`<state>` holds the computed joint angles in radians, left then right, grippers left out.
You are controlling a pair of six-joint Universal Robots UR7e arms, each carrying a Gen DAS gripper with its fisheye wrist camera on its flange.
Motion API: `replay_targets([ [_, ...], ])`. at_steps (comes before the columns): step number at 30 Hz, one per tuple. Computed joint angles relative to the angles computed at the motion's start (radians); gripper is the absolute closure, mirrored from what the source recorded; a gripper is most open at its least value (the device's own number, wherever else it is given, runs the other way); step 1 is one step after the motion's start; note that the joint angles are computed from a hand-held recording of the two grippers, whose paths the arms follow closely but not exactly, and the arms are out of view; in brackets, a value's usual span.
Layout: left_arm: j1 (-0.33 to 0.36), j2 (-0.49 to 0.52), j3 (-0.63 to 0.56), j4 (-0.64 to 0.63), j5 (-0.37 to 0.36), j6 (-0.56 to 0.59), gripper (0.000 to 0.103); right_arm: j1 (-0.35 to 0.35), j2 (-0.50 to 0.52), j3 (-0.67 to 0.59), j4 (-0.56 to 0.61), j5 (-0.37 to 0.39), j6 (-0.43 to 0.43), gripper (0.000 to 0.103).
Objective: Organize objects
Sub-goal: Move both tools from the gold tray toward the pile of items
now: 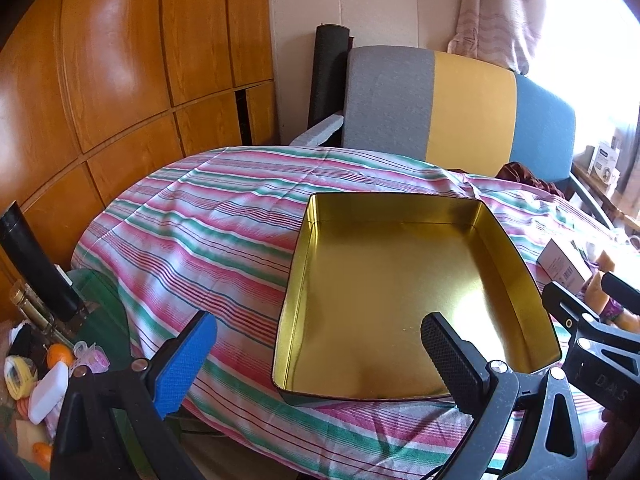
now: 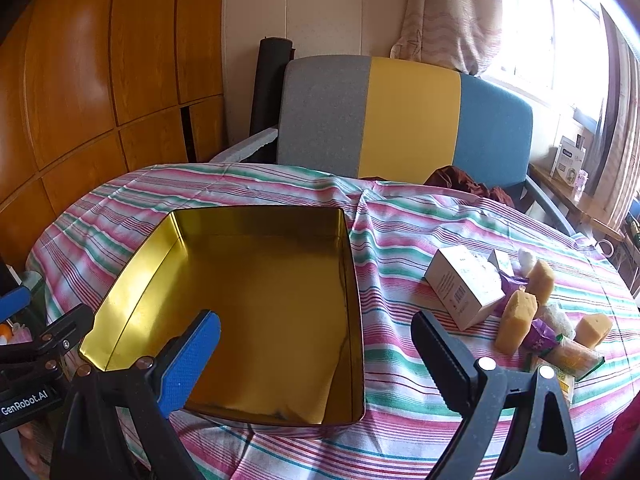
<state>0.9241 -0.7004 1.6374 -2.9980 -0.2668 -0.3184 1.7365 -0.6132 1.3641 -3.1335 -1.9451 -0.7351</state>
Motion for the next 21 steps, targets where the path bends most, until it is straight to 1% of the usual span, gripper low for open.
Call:
replay_targets([
  [3,0.003,-0.003,-0.002,0.003,-0.040,0.015,0.000,-0.003,0.001,-0.006,0.006,-0.005,0.003,0.005],
  [8,0.012,-0.012,0.000,-0.006,-0.103,0.023,0.000,-0.008,0.013,-0.039,0.014,-0.043,0.002,0.005],
  [11,0.025,-0.026,-0.003,-0.016,-0.168,0.007,0.000,-0.013,0.015,-0.057,0.000,-0.060,-0.010,0.005],
  [14,0.032,-0.021,-0.018,-0.019,-0.190,-0.002,0.000,-0.019,0.012,-0.070,-0.024,-0.077,-0.028,0.005],
  [19,0.040,0.010,-0.077,0.011,-0.220,0.025,0.000,-0.032,0.010,-0.105,-0.043,-0.106,-0.068,0.005],
  [21,0.042,0.022,-0.096,0.009,-0.250,0.055,0.000,-0.040,0.006,-0.120,-0.038,-0.113,-0.071,0.005],
])
